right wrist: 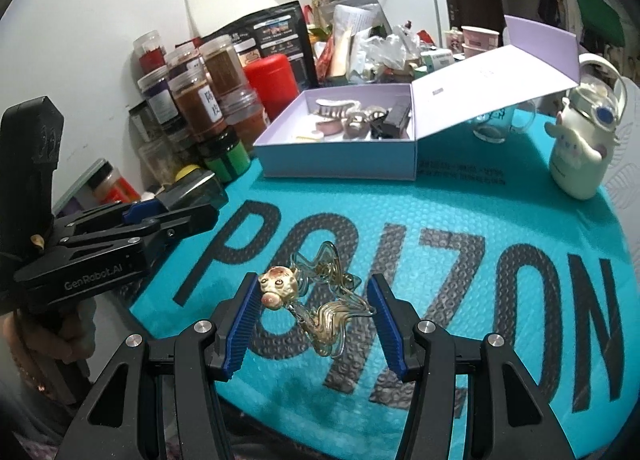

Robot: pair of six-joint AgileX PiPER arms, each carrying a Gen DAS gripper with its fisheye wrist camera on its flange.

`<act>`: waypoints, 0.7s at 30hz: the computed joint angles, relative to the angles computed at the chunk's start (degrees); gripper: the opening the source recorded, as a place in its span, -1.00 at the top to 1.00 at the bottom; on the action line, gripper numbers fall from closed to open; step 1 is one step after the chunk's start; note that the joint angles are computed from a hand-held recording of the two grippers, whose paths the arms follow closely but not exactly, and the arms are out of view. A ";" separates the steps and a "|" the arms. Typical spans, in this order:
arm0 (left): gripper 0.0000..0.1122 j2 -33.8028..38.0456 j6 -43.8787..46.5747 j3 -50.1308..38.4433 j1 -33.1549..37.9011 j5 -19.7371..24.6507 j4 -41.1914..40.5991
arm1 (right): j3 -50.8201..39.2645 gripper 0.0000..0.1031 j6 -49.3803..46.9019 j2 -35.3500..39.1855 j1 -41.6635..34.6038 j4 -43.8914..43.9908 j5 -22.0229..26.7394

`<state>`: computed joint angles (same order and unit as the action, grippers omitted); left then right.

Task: Organize rigid objects
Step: 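Carry the grey case and gold star clip over the lavender box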

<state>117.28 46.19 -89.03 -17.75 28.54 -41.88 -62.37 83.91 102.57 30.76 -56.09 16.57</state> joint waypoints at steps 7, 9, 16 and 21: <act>0.20 1.64 -1.82 -3.88 0.13 1.63 0.47 | -4.09 -0.05 -9.59 1.23 -0.99 7.18 0.44; 0.20 2.53 -2.69 -6.03 0.25 2.59 1.04 | -4.95 -0.05 -12.03 1.44 -1.47 8.90 0.11; 0.20 6.18 -8.05 -14.56 -0.22 4.85 5.56 | -10.29 -0.05 -26.02 3.11 -4.02 19.24 0.44; 0.20 10.33 -12.06 -23.18 -0.39 7.97 8.27 | -14.66 -0.05 -35.29 4.55 -6.06 26.03 1.77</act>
